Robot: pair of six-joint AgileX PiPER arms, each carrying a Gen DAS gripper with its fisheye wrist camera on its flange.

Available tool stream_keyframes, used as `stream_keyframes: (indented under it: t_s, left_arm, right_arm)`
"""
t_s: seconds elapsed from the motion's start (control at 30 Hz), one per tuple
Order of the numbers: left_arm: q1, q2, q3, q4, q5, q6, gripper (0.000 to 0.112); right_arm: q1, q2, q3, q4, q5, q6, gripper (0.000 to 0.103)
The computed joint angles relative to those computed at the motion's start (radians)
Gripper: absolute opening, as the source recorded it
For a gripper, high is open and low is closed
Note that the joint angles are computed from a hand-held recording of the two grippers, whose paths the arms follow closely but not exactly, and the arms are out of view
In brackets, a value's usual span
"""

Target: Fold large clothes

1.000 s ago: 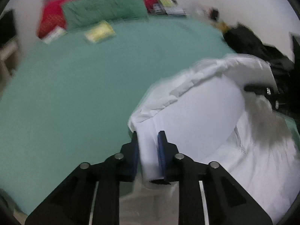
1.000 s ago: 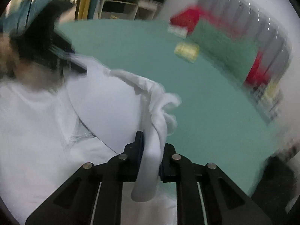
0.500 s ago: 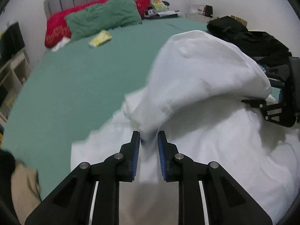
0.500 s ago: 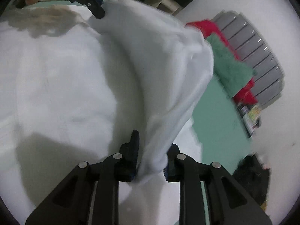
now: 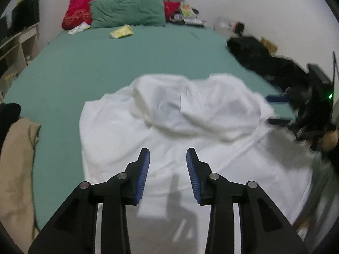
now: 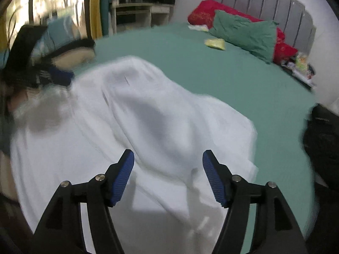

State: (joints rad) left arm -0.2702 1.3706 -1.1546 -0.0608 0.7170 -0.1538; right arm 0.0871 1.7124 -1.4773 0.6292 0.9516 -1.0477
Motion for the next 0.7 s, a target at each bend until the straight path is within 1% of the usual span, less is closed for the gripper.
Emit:
stream_keyframes:
  t_s: [0.03, 0.07, 0.13, 0.17, 0.2, 0.23, 0.27, 0.3, 0.37, 0.47, 0.5, 0.57, 0.63, 0.67, 0.7]
  left_arm:
    - [-0.003, 0.014, -0.01, -0.003, -0.003, -0.017, 0.039]
    - [-0.018, 0.032, -0.026, 0.012, -0.002, -0.054, 0.039]
    - [-0.03, 0.061, -0.044, 0.025, -0.016, -0.085, 0.039]
    - [-0.031, 0.075, -0.049, 0.021, -0.026, -0.089, 0.039]
    - [-0.034, 0.09, -0.058, 0.021, -0.035, -0.1, 0.039]
    - [-0.027, 0.105, -0.066, 0.007, -0.045, -0.097, 0.039]
    - [-0.021, 0.12, -0.075, -0.004, -0.051, -0.098, 0.039]
    - [-0.019, 0.13, -0.081, -0.003, -0.057, -0.109, 0.039]
    - [-0.009, 0.15, -0.085, -0.017, -0.074, -0.128, 0.039]
    - [0.003, 0.189, -0.083, -0.035, -0.062, -0.162, 0.04]
    - [0.001, 0.195, -0.072, -0.027, -0.066, -0.18, 0.04]
    - [-0.002, 0.199, -0.046, -0.032, -0.069, -0.188, 0.04]
    - [-0.016, 0.183, -0.034, -0.004, -0.041, -0.23, 0.04]
    - [-0.019, 0.157, -0.019, -0.014, -0.036, -0.225, 0.04]
    - [-0.023, 0.124, -0.001, -0.018, -0.033, -0.221, 0.04]
  right_arm:
    - [0.035, 0.018, -0.005, 0.021, -0.017, 0.02, 0.067]
    - [0.077, 0.04, -0.008, 0.052, -0.055, 0.034, 0.067]
    - [0.143, 0.11, -0.058, 0.078, -0.09, 0.075, 0.067]
    - [0.167, 0.147, -0.079, 0.108, -0.092, 0.083, 0.067]
    - [0.176, 0.147, -0.06, 0.141, -0.063, 0.065, 0.062]
    - [0.199, 0.175, -0.081, 0.135, -0.048, 0.074, 0.036]
    - [0.221, 0.207, -0.11, 0.089, -0.028, 0.102, 0.014]
    - [0.241, 0.212, -0.099, 0.043, -0.02, 0.12, 0.003]
    - [0.234, 0.192, -0.054, 0.052, -0.002, 0.086, 0.003]
    - [0.184, 0.165, -0.013, 0.077, 0.094, 0.07, 0.003]
    - [0.176, 0.152, 0.001, 0.067, 0.102, 0.07, 0.003]
    - [0.169, 0.13, 0.022, 0.042, 0.091, 0.084, 0.005]
    - [0.157, 0.125, 0.01, 0.026, 0.121, 0.133, 0.012]
    - [0.144, 0.11, 0.015, 0.031, 0.136, 0.136, 0.014]
    - [0.136, 0.09, 0.027, 0.032, 0.137, 0.135, 0.024]
